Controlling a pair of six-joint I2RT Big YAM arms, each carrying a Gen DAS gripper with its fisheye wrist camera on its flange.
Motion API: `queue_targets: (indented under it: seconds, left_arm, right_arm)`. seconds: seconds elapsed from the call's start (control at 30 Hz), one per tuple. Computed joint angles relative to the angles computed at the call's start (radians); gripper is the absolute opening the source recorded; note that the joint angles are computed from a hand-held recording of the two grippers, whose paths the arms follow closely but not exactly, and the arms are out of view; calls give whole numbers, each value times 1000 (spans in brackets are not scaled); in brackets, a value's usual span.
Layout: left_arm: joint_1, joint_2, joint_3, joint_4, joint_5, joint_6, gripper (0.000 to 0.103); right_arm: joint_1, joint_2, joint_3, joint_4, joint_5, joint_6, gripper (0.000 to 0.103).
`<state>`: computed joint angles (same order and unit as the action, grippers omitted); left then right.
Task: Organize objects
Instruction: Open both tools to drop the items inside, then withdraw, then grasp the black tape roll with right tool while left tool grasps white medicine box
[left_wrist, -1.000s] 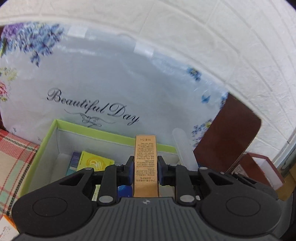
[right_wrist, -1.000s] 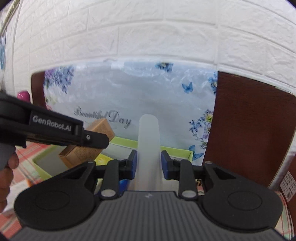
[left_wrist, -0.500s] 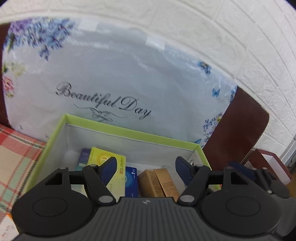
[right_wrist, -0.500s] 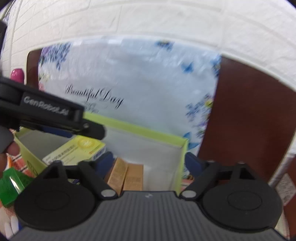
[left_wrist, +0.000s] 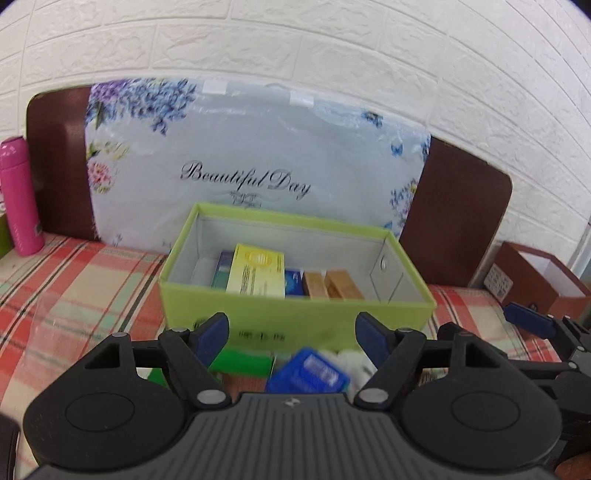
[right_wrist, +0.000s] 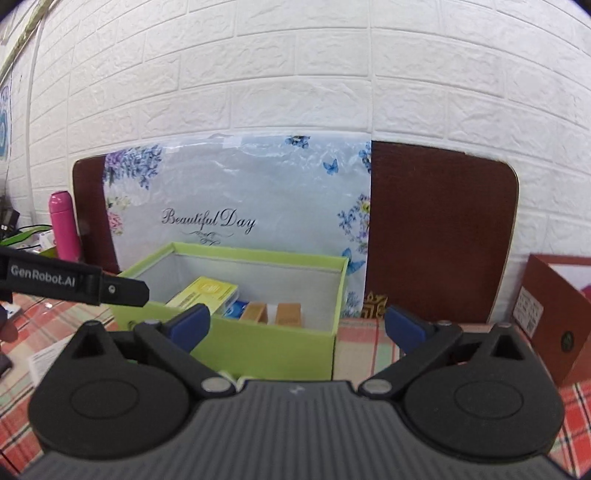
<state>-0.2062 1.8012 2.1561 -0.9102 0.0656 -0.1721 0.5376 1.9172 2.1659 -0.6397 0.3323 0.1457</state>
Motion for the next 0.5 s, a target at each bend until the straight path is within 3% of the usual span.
queue_targets:
  seconds: [0.17,0.5]
  left_arm:
    - [-12,-66,-131,0,-109,42,78]
    - [19,-133,-264,-39,-135,7,78]
  right_arm:
    - [29,-87,-152,30,4,57,103]
    - [69,-129,-253,3,-30,113,103]
